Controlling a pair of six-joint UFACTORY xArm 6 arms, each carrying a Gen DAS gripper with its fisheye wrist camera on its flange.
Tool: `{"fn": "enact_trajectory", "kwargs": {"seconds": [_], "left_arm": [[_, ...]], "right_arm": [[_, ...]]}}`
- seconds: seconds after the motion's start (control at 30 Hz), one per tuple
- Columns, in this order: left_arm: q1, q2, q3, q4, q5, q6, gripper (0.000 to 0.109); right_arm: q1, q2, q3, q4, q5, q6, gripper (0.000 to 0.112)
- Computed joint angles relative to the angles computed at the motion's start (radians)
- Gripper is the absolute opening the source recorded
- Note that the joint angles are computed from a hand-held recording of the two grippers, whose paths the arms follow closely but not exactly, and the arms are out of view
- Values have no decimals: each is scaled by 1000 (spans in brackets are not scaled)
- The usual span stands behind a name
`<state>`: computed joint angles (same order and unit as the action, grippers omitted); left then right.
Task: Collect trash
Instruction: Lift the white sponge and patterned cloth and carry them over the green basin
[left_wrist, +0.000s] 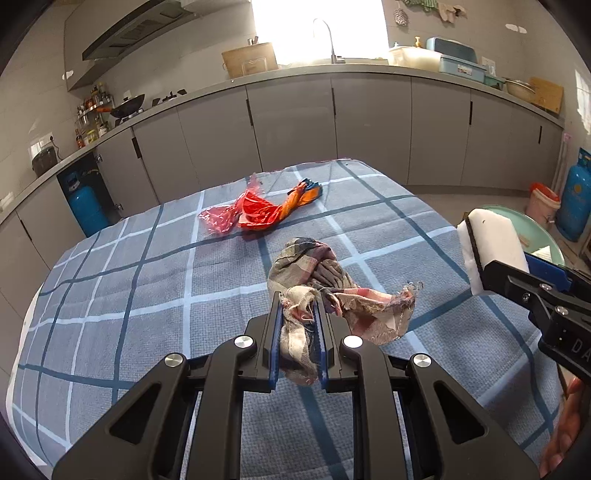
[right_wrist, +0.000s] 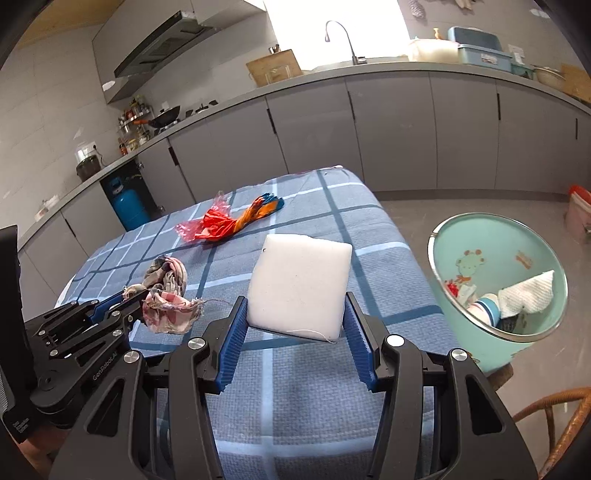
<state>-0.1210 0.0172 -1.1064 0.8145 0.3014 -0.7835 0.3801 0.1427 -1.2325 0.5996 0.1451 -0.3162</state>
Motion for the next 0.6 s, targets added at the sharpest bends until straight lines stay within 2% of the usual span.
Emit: {"fn": "enact_trajectory", "kwargs": {"seconds": [0.2, 0.4, 0.53, 0.6], "left_arm": [[-20, -24, 5, 21, 5, -7, 16], [-23, -64, 14, 28, -14, -7, 16], [-18, -71, 8, -1, -27, 16, 16], [-16, -64, -6, -20, -30, 27, 16]], "right_arm": [[-9, -37, 38, 99, -56, -76, 52], [-23, -44, 4, 68, -80, -46, 52], [-41, -18, -40, -74, -125, 74, 52], [-64, 9, -78, -202, -160, 203, 52]]}}
